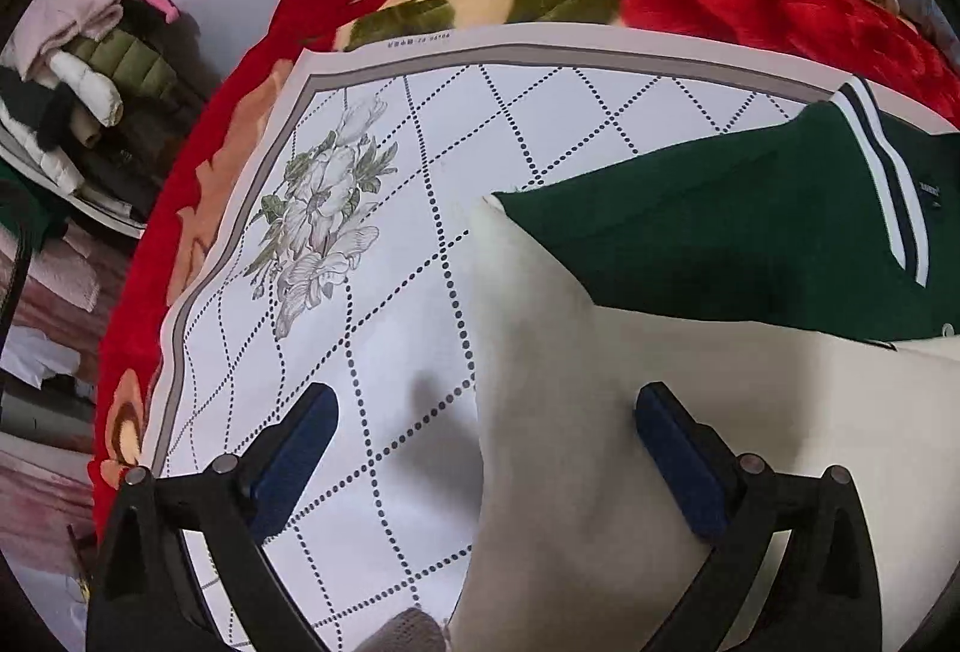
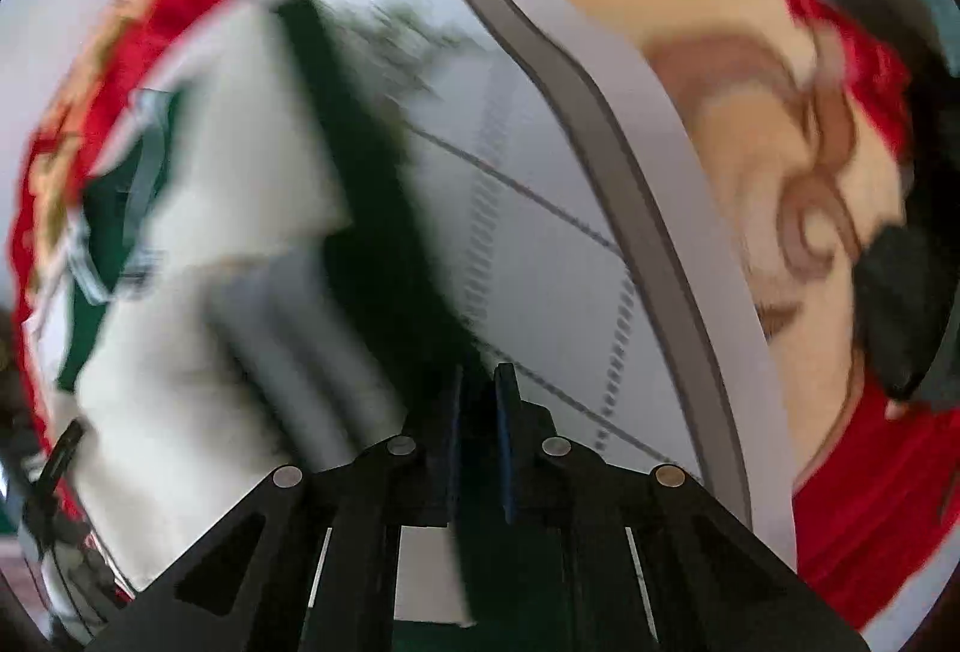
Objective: Fold large clothes
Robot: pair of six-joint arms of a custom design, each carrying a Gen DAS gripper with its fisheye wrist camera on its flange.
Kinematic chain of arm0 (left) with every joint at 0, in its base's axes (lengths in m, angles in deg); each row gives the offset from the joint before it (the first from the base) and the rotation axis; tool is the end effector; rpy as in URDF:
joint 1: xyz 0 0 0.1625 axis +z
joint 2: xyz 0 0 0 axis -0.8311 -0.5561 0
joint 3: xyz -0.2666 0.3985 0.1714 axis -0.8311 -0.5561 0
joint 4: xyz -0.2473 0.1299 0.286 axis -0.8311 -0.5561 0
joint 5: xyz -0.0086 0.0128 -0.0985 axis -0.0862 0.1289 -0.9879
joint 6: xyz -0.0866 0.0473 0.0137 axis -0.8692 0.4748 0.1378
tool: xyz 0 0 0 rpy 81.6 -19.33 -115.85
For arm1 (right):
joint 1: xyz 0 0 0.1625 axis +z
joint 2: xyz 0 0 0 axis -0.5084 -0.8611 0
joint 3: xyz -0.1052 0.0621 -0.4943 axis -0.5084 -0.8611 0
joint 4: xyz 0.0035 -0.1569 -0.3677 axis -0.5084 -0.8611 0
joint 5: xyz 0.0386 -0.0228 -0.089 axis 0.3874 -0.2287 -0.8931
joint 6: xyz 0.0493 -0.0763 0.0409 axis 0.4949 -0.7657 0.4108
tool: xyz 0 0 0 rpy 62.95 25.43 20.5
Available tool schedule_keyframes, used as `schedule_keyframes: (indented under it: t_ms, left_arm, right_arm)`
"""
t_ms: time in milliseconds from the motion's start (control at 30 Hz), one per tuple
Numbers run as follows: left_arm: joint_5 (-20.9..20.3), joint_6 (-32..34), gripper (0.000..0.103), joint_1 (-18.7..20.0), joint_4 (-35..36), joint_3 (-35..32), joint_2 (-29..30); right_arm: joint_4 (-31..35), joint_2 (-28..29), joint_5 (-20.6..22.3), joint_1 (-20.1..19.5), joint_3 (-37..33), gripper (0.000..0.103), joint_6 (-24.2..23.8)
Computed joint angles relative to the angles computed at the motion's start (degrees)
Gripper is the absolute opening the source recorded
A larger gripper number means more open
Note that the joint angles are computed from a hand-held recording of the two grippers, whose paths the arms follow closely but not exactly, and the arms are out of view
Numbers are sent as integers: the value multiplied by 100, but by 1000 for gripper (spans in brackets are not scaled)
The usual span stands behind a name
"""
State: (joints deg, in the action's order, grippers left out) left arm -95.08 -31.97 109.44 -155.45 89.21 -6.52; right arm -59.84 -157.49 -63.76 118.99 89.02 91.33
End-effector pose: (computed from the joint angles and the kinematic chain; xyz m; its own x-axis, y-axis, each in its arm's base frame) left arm -0.3423 -0.8213 0.1129 -0.4376 0.2991 -0.8479 0.5346 0.8448 0.0221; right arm 0.0560 -0.5028 0.3989 -0.4543 0.8603 0.2312 0.6168 0.4910 -0.6152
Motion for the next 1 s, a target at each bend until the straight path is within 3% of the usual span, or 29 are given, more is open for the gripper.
schedule_keyframes:
  t_ms: [67,133,200,233,300,400,467,533,633,733,800,900,1000]
  left_arm:
    - [-165,-238,102,-62,283,-46,-137]
    - [-378,-307,102,-165,203,167,-416]
    - [-560,-407,102,-292,123,560,-790]
    - [-676,-468,102,-368,100,853,-1041]
    - [-761,-693,102,-519,268,1435,-1475]
    - [-745,-1159,102,-702,845,2298,-2011]
    - [-764,-1522,102,-783,1269,2894,-2320]
    - [-992,-1815,102,-797,1801,3332,-2533]
    - [-1109,-1908,102,-825,1997,3948,-2777]
    - [-1191,-1805,102,-816,1956,4322,-2906]
    - [-1259,-1748,102,-796,1857,4412,-2955]
    - [-1404,-1638,102,-721,1693,4400,-3000]
    - [-1565,-1616,102,-606,1599,4346,-3006]
  right_arm:
    - [-172,-205,272,7,119,11,73]
    - [-144,-407,155,339,205,21,164]
    - [24,-505,-43,707,260,54,378]
    - [143,-524,-96,922,283,58,532]
    - [191,-437,171,1281,387,59,691]
    - [-145,44,1311,1530,633,59,707]
    - [-462,476,1835,1618,788,59,704]
    - [-581,1052,2160,1725,843,59,767]
    - [-256,1706,2165,1826,662,60,816]
    - [297,2077,1425,2163,385,55,1308]
    - [931,2232,1068,2328,97,14,1720]
    - [721,2207,1155,2387,98,11,1967]
    - [409,2234,1343,2517,14,10,1772]
